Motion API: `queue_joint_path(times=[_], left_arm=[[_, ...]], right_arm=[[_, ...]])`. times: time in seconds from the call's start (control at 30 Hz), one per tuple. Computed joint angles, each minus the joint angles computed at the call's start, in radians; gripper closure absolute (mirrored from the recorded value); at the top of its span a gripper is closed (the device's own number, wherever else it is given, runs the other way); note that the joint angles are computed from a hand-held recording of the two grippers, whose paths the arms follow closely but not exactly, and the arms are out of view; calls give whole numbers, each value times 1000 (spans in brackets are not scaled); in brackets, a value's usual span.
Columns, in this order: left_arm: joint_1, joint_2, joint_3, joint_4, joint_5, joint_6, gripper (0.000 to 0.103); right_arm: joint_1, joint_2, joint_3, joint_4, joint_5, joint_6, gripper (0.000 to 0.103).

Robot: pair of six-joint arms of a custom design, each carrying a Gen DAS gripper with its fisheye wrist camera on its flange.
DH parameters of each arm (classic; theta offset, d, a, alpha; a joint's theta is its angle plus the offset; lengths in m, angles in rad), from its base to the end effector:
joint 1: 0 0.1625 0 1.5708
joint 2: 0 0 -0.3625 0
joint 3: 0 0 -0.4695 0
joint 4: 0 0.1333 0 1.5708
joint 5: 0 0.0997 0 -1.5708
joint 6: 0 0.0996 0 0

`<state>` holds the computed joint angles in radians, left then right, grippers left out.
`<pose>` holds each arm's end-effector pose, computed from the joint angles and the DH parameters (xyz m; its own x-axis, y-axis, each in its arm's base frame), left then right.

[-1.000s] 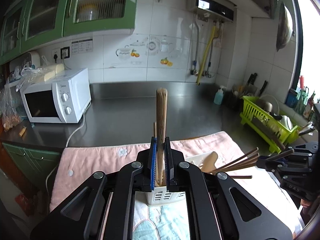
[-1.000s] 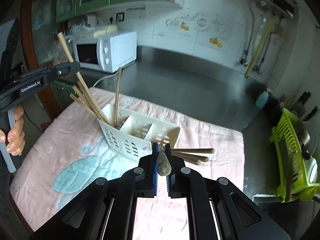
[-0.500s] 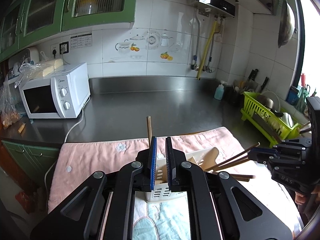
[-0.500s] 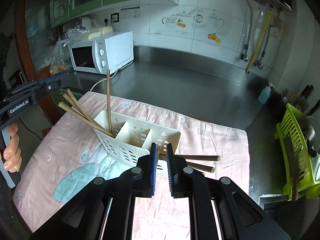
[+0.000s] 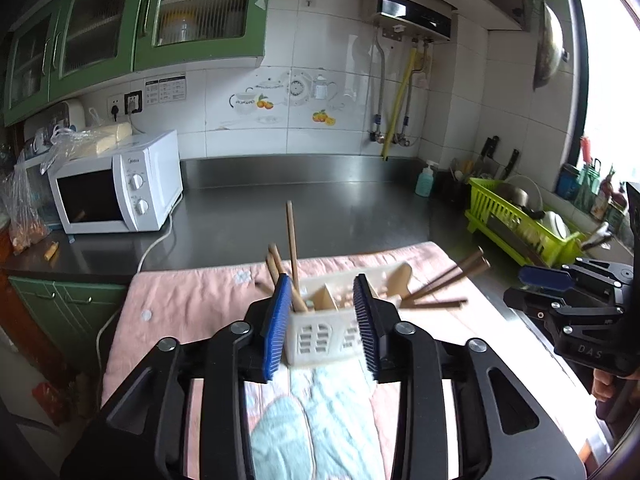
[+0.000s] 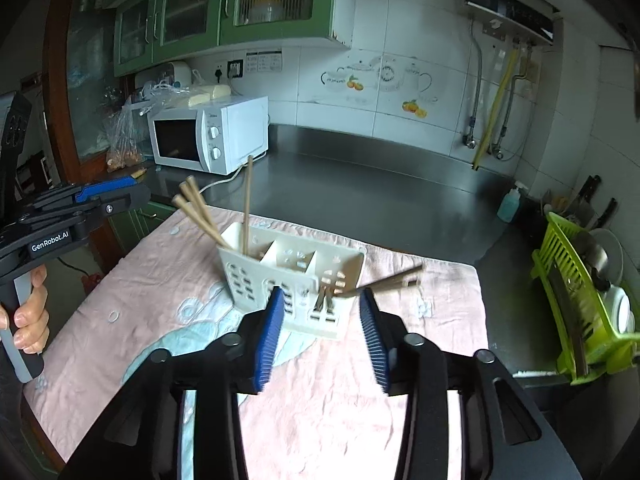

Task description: Organize utensils

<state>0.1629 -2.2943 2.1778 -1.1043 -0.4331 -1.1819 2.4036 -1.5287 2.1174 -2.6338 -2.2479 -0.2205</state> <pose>-0.2653 -0.2703 0.4153 -0.7671 0.0352 -0.6406 0.5727 0.4877 -0.6590 0.4397 -0.3040 0.2405 -0.5743 -0.5057 0.6438 -0.8032 0.5000 -0.3238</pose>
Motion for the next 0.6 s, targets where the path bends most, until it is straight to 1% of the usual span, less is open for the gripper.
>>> queue_joint_path(times=[0.03,0.1,0.13,0.17,0.2,0.23,0.27,0.33,0.37,0.43,0.47,0.53,0.6], left_arm=[[-19,-6,0,50,-2,-46,52],[-77,-27,1,192,-16,-170,51],[-95,-36,4,230,-25,-204,48],[-122,-49,8,282,-43,-252,46],[-148,-58,10,342,-58,-309,41],[-173,-62,13,401,-73,-364,35],[-194,-69,17,442,-90,-400,34],[-241,-85,31,525,-132,-473,28],[-260,-90,36,560,-147,-509,26],[-307,-119,55,618,-187,-570,18],[-327,-127,62,642,-206,-599,17],[-376,-147,75,702,-246,-660,11],[-416,-164,86,746,-279,-709,7]], right_arm=[[6,-20,24,-10,2,15,58],[20,-50,66,-34,-10,22,55],[27,-65,89,-47,-14,32,51],[33,-78,108,-57,-14,44,49],[42,-91,129,-67,-13,53,49],[51,-106,153,-81,-15,58,46],[61,-116,175,-98,-20,65,41],[75,-136,211,-115,-22,80,39],[82,-148,233,-125,-20,97,38],[91,-172,266,-129,-7,131,33],[98,-181,284,-138,-10,146,31],[112,-188,306,-148,-28,166,28],[122,-203,332,-155,-34,194,26]])
